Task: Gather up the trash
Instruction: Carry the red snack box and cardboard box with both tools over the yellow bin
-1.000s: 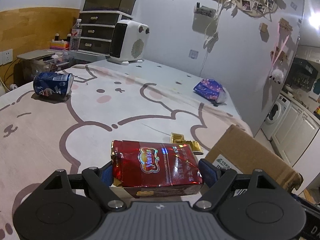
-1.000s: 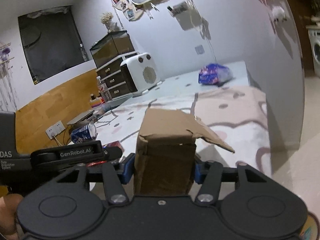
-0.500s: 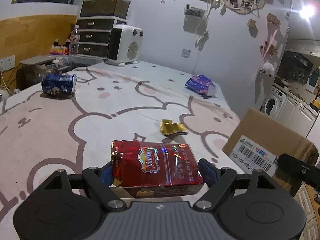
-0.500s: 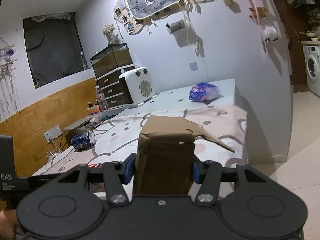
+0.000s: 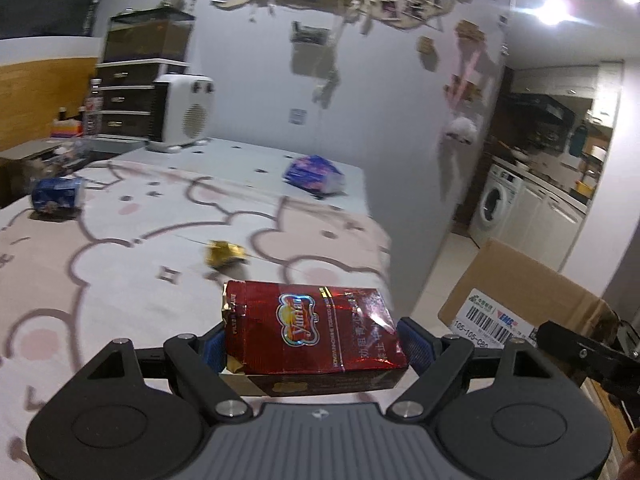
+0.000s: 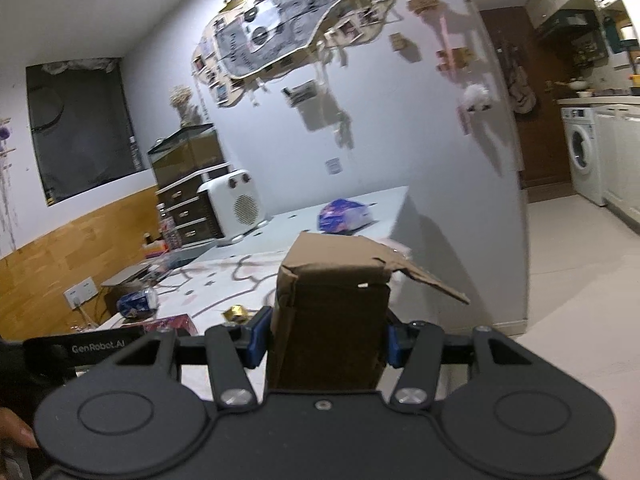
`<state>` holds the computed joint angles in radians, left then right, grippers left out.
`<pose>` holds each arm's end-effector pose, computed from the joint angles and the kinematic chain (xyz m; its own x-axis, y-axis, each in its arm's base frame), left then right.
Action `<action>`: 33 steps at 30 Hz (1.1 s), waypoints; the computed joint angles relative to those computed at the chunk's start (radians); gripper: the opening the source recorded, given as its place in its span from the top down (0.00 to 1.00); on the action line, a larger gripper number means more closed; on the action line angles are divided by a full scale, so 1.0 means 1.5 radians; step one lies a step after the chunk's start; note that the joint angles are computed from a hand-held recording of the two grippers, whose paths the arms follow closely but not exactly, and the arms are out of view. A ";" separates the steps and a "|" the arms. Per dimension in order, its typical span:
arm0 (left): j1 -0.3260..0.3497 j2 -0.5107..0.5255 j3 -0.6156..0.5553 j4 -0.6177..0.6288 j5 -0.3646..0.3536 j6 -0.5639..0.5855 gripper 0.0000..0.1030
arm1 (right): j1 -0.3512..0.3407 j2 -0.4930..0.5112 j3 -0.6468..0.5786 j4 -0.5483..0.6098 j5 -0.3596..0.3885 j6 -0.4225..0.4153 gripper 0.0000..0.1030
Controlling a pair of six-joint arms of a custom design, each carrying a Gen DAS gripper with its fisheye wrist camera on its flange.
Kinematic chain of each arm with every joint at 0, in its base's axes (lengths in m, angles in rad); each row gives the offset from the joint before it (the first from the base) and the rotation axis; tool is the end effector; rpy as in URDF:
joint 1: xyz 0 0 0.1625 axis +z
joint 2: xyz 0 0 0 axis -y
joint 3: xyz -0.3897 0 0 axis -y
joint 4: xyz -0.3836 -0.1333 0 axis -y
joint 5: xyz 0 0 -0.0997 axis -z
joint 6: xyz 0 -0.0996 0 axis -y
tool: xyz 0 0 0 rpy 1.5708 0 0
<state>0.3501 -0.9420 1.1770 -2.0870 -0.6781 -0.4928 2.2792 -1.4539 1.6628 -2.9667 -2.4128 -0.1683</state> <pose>-0.5997 -0.4434 0.3560 -0.7954 0.2979 -0.5279 0.5972 0.5340 -0.5985 0.3828 -0.3562 0.5376 -0.9015 0.0431 0.4307 -0.4003 0.2957 -0.8674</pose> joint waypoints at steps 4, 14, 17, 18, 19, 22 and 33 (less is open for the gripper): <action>-0.013 0.027 -0.007 -0.009 -0.034 -0.009 0.18 | -0.003 -0.043 0.029 0.000 -0.026 0.003 0.46; -0.035 0.112 -0.025 -0.009 -0.107 -0.036 0.18 | -0.033 -0.158 0.111 0.020 -0.088 0.020 0.46; -0.036 0.139 -0.031 -0.003 -0.130 -0.047 0.18 | -0.054 -0.198 0.142 0.034 -0.097 0.028 0.46; -0.037 0.148 -0.031 0.000 -0.137 -0.051 0.18 | -0.064 -0.212 0.153 0.039 -0.098 0.031 0.46; -0.037 0.157 -0.031 0.002 -0.145 -0.054 0.18 | -0.072 -0.223 0.162 0.043 -0.098 0.035 0.46; -0.034 0.185 -0.035 0.014 -0.164 -0.058 0.18 | -0.107 -0.266 0.195 0.066 -0.089 0.053 0.46; 0.006 0.271 -0.045 0.051 -0.213 -0.091 0.18 | -0.300 -0.375 0.286 0.150 0.029 0.107 0.46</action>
<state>0.3589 -0.5361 1.1101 -2.0105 -0.9980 -0.6297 1.8288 -2.0167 2.0924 -2.7410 -2.3700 -0.0073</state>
